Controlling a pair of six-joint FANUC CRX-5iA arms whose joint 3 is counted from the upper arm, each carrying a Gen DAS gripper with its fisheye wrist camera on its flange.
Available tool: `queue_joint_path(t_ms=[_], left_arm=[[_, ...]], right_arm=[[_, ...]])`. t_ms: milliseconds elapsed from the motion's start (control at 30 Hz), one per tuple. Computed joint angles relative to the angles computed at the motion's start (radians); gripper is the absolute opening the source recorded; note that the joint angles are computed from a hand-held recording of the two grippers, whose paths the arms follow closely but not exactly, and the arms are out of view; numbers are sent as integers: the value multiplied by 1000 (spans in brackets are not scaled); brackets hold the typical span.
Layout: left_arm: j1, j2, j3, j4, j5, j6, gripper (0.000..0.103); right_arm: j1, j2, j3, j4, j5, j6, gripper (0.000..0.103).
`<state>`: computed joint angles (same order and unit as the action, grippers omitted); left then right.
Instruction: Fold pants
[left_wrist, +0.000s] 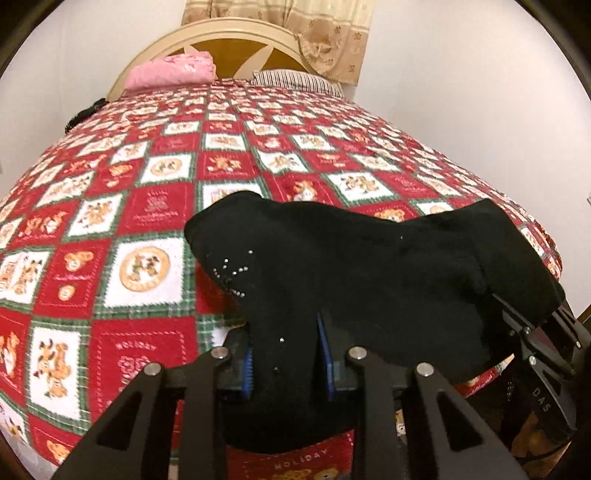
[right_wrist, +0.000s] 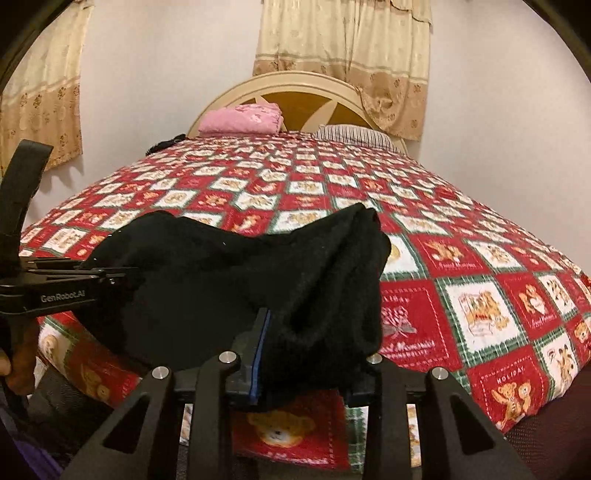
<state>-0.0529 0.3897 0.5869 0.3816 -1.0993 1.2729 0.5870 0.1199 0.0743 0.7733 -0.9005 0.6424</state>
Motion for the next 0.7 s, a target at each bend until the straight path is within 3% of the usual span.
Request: queue_joint_path(t_ms=[300,700], left_arm=[[26,-1,11,-7,19,26,28],[82,-25,5,-57,46,83,28]], right_arm=[[15,34,44,55,42,-40,32],[34,130,191,-7,101,77,32]])
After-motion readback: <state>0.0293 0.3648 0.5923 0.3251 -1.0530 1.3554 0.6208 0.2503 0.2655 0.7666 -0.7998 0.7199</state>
